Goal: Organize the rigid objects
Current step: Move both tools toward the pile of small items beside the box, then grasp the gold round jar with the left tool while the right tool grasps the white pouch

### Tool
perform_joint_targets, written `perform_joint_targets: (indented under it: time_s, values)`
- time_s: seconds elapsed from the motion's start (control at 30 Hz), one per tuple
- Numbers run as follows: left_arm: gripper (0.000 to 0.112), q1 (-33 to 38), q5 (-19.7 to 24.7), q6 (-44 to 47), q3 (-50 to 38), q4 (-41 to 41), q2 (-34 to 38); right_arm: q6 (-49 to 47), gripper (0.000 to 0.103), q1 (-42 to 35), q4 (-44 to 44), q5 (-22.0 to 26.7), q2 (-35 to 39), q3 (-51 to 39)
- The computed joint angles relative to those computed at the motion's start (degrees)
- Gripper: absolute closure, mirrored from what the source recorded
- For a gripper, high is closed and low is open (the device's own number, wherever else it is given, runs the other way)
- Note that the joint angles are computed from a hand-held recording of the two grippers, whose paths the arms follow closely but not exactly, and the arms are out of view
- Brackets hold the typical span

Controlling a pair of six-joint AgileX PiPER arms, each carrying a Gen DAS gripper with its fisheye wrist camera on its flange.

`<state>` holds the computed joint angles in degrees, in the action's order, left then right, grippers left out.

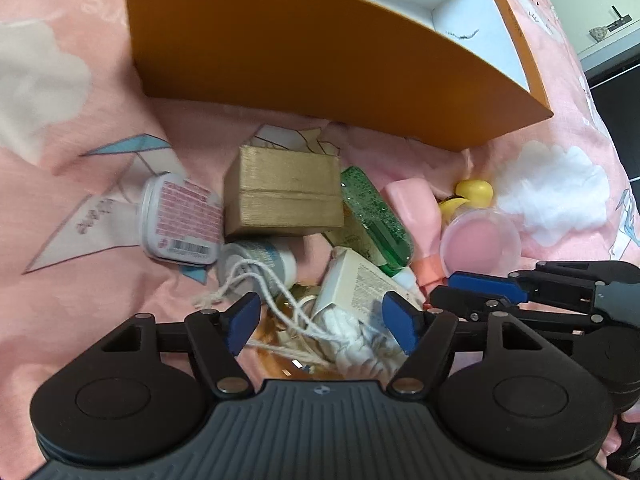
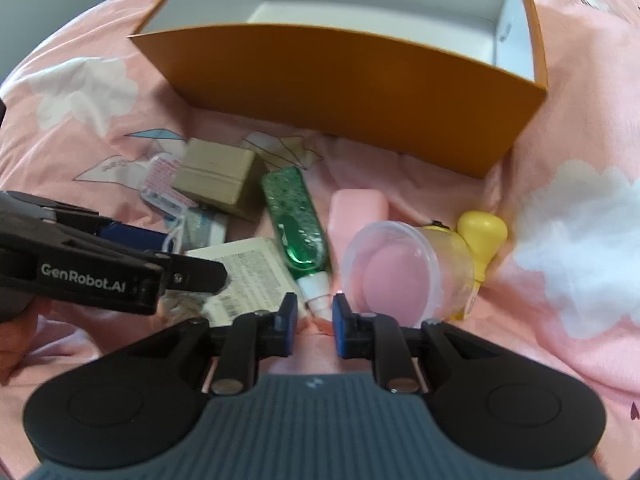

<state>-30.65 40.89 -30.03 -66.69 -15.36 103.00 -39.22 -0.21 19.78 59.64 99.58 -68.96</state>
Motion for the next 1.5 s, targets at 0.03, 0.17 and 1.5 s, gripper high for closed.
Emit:
perform_joint_targets:
  time_s: [0.03, 0.17, 1.5]
  values:
    - [0.032, -0.1, 0.0, 0.5, -0.4, -0.9, 0.7, 0.0, 0.088, -0.3, 0.3, 0.2, 0.4, -0.1]
    - [0.044, -1.4, -0.3, -1.6, -1.7, 1.3, 1.2, -0.3, 0.088, -0.3, 0.7, 0.2, 1.3, -0.2]
    - [0.055, 2.0, 1.7, 2.2, 8.4, -6.6, -8.9, -15.2, 0.060, 6.1, -1.8, 0.9, -1.6, 2.2]
